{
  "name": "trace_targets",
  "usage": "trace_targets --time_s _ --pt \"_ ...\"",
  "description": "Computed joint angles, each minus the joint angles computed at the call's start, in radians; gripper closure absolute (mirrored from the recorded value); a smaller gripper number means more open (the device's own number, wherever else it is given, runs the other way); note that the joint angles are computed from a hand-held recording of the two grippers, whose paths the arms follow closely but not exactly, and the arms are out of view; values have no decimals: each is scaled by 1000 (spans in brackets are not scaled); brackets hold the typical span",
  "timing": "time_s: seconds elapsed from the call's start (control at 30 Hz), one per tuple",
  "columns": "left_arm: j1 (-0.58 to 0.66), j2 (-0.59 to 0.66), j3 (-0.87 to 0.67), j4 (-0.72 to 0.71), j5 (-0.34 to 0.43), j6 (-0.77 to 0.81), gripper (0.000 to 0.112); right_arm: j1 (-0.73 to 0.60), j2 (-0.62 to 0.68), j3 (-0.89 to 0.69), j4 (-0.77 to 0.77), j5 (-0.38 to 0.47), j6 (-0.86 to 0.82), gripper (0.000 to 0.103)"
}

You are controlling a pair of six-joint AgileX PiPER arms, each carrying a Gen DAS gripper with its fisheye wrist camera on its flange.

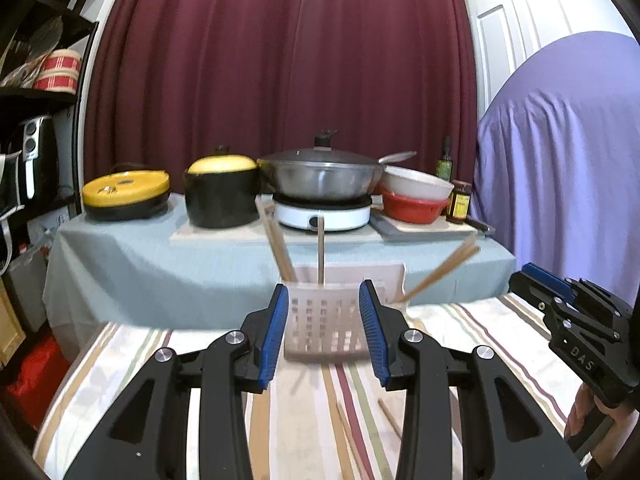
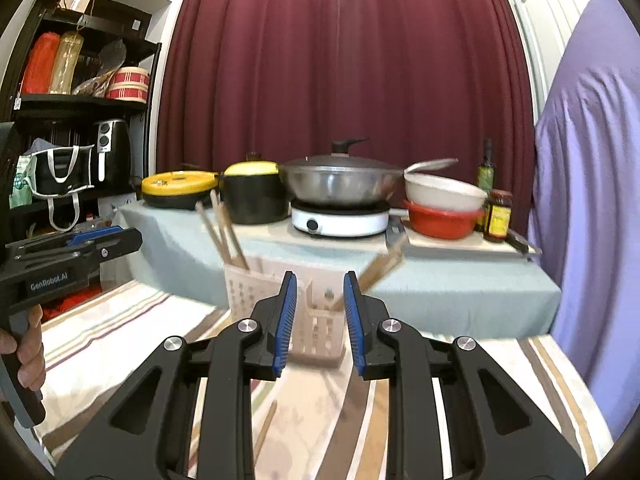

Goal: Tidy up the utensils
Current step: 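Move both open grippers back down toward the remaining chopsticks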

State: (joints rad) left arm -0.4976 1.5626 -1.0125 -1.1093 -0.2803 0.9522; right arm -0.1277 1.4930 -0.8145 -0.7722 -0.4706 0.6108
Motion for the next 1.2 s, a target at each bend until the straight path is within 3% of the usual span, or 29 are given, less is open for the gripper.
trace_targets --time_s 0.37,0.53,1.0,1.2 --pt "-68 -70 193 -83 -82 -17 75 -57 -102 210 -41 -36 10 79" --pt "-81 -85 241 -137 -84 8 75 -68 -127 278 -32 -49 -10 79" --pt "-184 -114 398 -141 -163 -81 75 -62 -200 494 98 -95 -173 79" --pt "-222 -125 468 -118 -205 -148 75 -48 -202 575 179 -155 -268 79"
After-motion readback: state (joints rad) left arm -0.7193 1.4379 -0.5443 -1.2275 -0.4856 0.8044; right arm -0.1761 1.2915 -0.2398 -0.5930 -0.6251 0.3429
